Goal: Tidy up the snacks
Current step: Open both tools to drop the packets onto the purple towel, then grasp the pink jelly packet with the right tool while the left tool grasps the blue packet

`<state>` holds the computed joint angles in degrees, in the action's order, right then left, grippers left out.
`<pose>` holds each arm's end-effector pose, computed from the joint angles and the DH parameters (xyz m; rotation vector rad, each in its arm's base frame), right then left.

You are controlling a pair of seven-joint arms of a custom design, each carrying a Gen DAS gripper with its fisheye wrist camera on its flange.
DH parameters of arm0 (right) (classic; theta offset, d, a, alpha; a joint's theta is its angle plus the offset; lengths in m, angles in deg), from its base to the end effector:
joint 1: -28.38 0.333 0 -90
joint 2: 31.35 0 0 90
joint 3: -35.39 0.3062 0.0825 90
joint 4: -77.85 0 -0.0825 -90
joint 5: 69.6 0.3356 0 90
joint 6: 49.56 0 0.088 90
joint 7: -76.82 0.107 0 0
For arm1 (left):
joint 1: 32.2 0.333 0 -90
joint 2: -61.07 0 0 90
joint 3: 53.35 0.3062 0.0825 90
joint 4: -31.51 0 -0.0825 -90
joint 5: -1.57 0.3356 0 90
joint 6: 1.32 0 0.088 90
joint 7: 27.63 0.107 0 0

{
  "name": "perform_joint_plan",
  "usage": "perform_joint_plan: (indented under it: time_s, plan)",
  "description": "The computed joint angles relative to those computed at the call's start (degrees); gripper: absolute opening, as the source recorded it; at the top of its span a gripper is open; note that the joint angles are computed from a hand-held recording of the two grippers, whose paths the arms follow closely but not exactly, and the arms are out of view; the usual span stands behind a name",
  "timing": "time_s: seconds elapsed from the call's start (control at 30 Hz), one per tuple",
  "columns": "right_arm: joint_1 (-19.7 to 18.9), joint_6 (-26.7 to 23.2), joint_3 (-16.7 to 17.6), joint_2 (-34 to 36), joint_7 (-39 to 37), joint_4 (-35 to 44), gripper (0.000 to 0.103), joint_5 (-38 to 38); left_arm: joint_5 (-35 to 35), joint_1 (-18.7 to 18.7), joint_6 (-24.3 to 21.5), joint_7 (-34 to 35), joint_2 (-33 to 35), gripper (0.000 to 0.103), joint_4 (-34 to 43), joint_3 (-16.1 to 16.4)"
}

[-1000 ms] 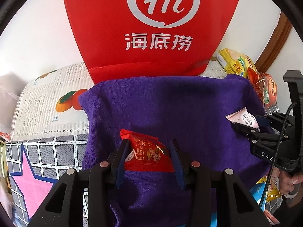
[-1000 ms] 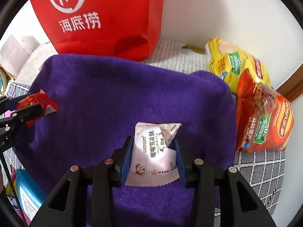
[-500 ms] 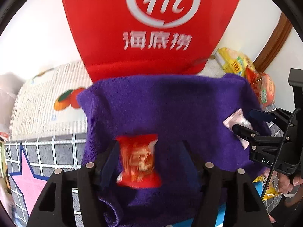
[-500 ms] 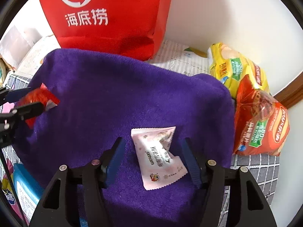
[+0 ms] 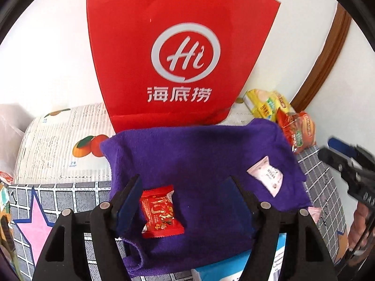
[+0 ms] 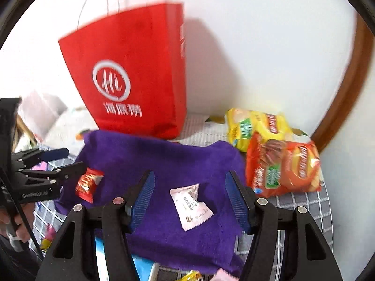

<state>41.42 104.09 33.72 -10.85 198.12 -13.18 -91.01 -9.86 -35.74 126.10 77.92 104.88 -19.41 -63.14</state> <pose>0.6473 0.1451 0.5221 -1.7037 1.8263 -0.7311 0.7334 -0.1223 0.5144 -1.6041 2.2859 -0.8831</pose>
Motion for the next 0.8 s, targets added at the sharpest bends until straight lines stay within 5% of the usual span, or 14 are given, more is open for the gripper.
perform_joint_plan:
  time_s: [0.17, 0.3, 0.43, 0.67, 0.8]
  plan:
    - [1.7, -0.2, -3.6, -7.6, 9.8, -12.1, 0.062, -9.3, -2.0, 1.0, 1.8, 2.0, -3.6, 0.071, -4.9, -1.1]
    - [-0.6, -0.4, -2.3, -12.7, 15.3, -21.7, 0.045, -11.0, -3.5, 1.3, 3.9, 3.7, -6.4, 0.071, -8.8, -1.4]
    - [-3.0, 2.6, -0.9, -15.2, 17.4, -28.6, 0.042, -9.3, -4.6, 1.4, 4.6, 4.6, -7.8, 0.071, -10.7, -1.5]
    - [-5.0, 9.3, 0.8, -14.3, 13.8, -33.1, 0.043, -1.9, -4.6, 1.1, 3.8, 4.4, -8.1, 0.071, -10.7, -1.0]
    - [-8.1, 12.0, 4.7, -11.2, 0.8, -32.3, 0.043, 14.1, -5.0, 1.4, 3.7, 4.5, -8.6, 0.071, -11.2, -1.1]
